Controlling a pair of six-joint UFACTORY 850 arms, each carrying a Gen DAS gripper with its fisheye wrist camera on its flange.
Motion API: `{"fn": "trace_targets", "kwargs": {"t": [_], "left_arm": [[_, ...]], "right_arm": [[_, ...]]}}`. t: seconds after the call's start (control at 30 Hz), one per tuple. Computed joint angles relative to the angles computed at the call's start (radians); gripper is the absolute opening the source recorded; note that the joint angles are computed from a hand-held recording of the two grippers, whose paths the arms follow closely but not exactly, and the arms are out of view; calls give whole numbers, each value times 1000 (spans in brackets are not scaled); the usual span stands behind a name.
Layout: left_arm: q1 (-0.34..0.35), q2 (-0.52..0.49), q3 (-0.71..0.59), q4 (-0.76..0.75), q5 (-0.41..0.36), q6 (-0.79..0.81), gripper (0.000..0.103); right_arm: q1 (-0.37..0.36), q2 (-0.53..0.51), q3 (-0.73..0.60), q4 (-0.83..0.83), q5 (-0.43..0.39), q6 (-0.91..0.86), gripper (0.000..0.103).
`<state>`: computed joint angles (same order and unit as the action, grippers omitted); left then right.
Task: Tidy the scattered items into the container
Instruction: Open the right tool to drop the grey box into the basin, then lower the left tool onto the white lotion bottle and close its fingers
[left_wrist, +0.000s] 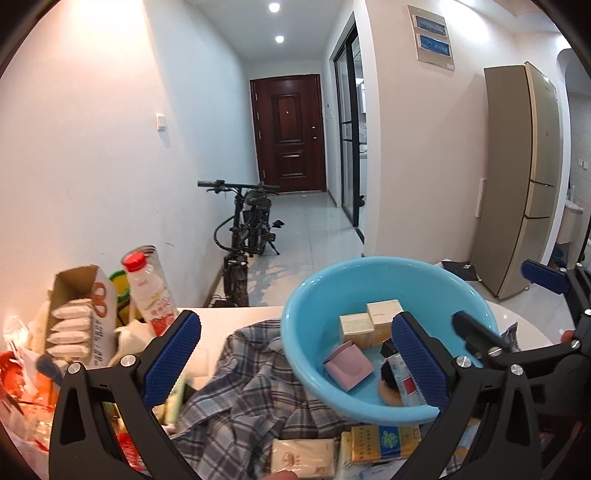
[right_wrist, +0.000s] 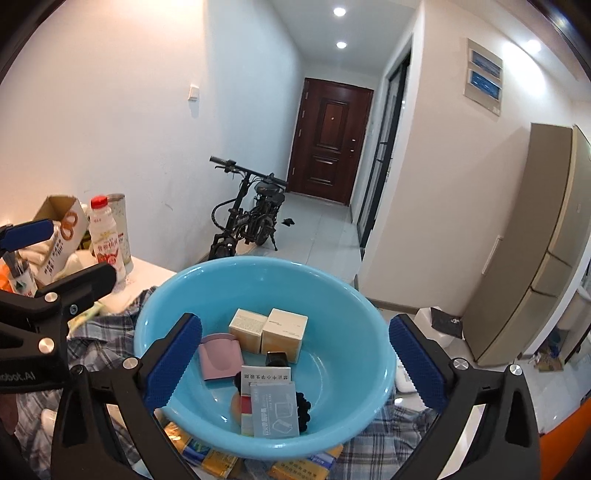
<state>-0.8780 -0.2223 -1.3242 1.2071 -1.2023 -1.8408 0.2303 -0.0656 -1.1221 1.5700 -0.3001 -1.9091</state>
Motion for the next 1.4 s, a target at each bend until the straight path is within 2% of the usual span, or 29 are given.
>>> {"fn": "trace_targets", "kwargs": {"t": [0.1, 0.23, 0.37, 0.43, 0.57, 0.67, 0.8, 1.0, 1.27, 1.4], "left_arm": [[-31, 16, 7, 18, -31, -9, 103], [-70, 20, 1, -1, -49, 34, 103], [-127, 0, -4, -23, -146, 71, 103], [-152, 6, 21, -38, -172, 42, 103], [-176, 42, 102, -85, -167, -47, 103], [-181, 77, 175, -132, -142, -95, 103], [-196, 114, 267, -181, -58, -144, 103], [-231, 112, 365, -224, 13, -166, 103], [-196, 106, 421, -229, 127, -158, 103], [-167, 92, 422, -226, 171, -136, 103]], "right_arm": [[-38, 39, 28, -78, -61, 101, 103], [-85, 107, 90, -119, -66, 117, 103], [-152, 160, 150, -132, -153, 121, 103], [-175, 174, 175, -141, -193, 123, 103], [-184, 188, 226, -174, -217, 132, 103], [-179, 199, 267, -190, -215, 118, 103], [-171, 203, 308, -201, -205, 100, 103], [-172, 189, 337, -215, -204, 105, 103], [-177, 128, 325, -223, -240, 150, 103], [-168, 109, 326, -225, -228, 147, 103]]}}
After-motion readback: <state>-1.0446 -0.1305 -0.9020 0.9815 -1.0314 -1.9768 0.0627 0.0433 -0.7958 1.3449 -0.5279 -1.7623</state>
